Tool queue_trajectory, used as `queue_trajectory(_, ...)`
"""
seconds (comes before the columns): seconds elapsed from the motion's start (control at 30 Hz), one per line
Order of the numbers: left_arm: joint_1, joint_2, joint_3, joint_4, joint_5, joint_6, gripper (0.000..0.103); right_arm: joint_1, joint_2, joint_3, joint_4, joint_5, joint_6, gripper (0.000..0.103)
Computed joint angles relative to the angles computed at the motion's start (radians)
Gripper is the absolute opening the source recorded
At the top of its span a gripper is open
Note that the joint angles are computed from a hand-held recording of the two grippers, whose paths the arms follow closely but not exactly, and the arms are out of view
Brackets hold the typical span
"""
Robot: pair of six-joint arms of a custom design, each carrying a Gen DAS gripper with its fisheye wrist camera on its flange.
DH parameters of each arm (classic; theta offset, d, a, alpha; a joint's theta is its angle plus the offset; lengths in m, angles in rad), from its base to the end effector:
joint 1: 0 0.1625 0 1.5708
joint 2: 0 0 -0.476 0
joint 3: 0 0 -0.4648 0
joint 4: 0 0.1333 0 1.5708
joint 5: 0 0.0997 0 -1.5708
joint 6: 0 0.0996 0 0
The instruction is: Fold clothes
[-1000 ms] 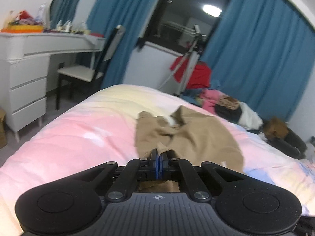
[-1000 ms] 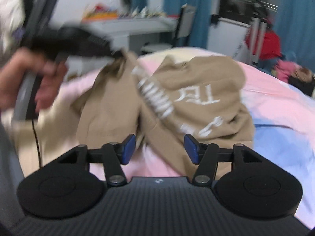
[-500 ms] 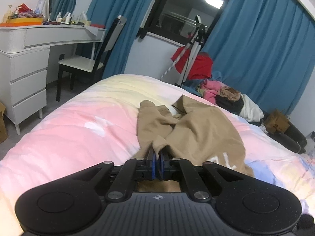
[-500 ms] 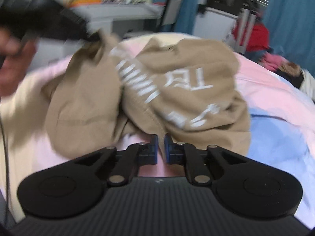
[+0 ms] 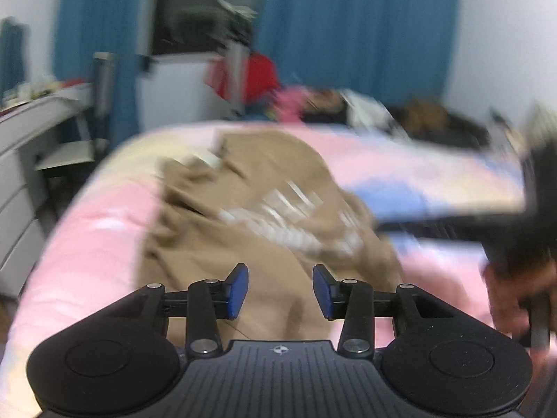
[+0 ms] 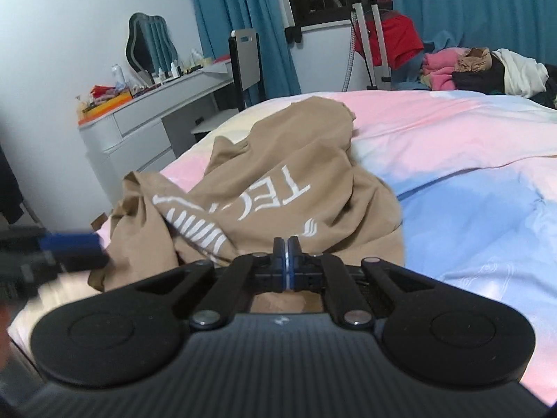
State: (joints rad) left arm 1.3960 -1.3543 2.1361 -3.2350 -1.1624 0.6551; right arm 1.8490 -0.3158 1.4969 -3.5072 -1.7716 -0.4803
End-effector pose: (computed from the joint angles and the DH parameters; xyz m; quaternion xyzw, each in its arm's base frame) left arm 0.0718 -0.5875 0.3188 0.2777 0.8452 -0.3625 0.2776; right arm 0.3201 -0.7078 -0.1223 0.3081 -0.8728 0.3556 0.1297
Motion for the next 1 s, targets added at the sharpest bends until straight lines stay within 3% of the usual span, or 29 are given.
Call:
queue_trajectory(0.07, -0.008, 0.026, 0.008, 0.029, 0.041, 0.078, 0.062, -0.002, 0.0, -0.002, 0.022, 0.015, -0.003, 0.006)
queue_trajectory(0.23, -0.02, 0.128, 0.003, -0.067, 0.196, 0.226, 0.061, 0.001, 0.006, -0.015, 0.072, 0.003, -0.035, 0.007)
queue_trajectory(0.3, -0.008, 0.142, -0.012, -0.081, 0.218, 0.224, 0.048, 0.003, 0.01, -0.02, 0.088, -0.009, -0.053, 0.007)
queue_trajectory(0.37, 0.002, 0.117, -0.02, -0.044, 0.218, 0.158, 0.003, 0.005, 0.012, -0.021, 0.104, -0.021, -0.071, 0.008)
queue_trajectory(0.4, 0.005, 0.094, -0.023, -0.003, 0.213, 0.119, 0.003, 0.006, 0.011, -0.019, 0.111, -0.023, -0.081, 0.011)
queue_trajectory(0.43, 0.008, 0.071, -0.026, 0.038, 0.207, 0.08, 0.001, 0.006, 0.011, -0.016, 0.11, -0.022, -0.092, 0.03)
queue_trajectory(0.47, 0.01, 0.049, -0.025, 0.048, 0.197, 0.064, 0.001, 0.007, 0.01, -0.011, 0.103, -0.017, -0.103, 0.041)
queue_trajectory(0.5, 0.012, 0.027, -0.023, 0.043, 0.186, 0.058, 0.001, 0.007, 0.011, -0.006, 0.09, -0.011, -0.115, 0.062)
queue_trajectory(0.53, 0.014, 0.006, -0.02, 0.025, 0.173, 0.051, 0.001, 0.007, 0.012, -0.001, 0.075, -0.002, -0.129, 0.071)
queue_trajectory(0.7, 0.035, -0.066, -0.035, -0.071, 0.143, -0.092, 0.001, 0.02, 0.036, 0.005, 0.031, 0.004, -0.246, 0.069)
queue_trajectory(0.87, 0.031, -0.061, -0.047, -0.194, 0.189, -0.115, 0.001, 0.044, 0.094, -0.039, 0.013, -0.093, -0.376, 0.065)
queue_trajectory(0.97, 0.024, -0.029, -0.059, -0.258, 0.23, -0.075, 0.001, 0.048, 0.119, -0.072, -0.026, -0.138, -0.346, 0.033)
queue_trajectory(1.0, 0.021, -0.015, -0.061, -0.274, 0.244, -0.054, 0.001, 0.046, 0.119, -0.079, -0.032, -0.139, -0.306, 0.017)
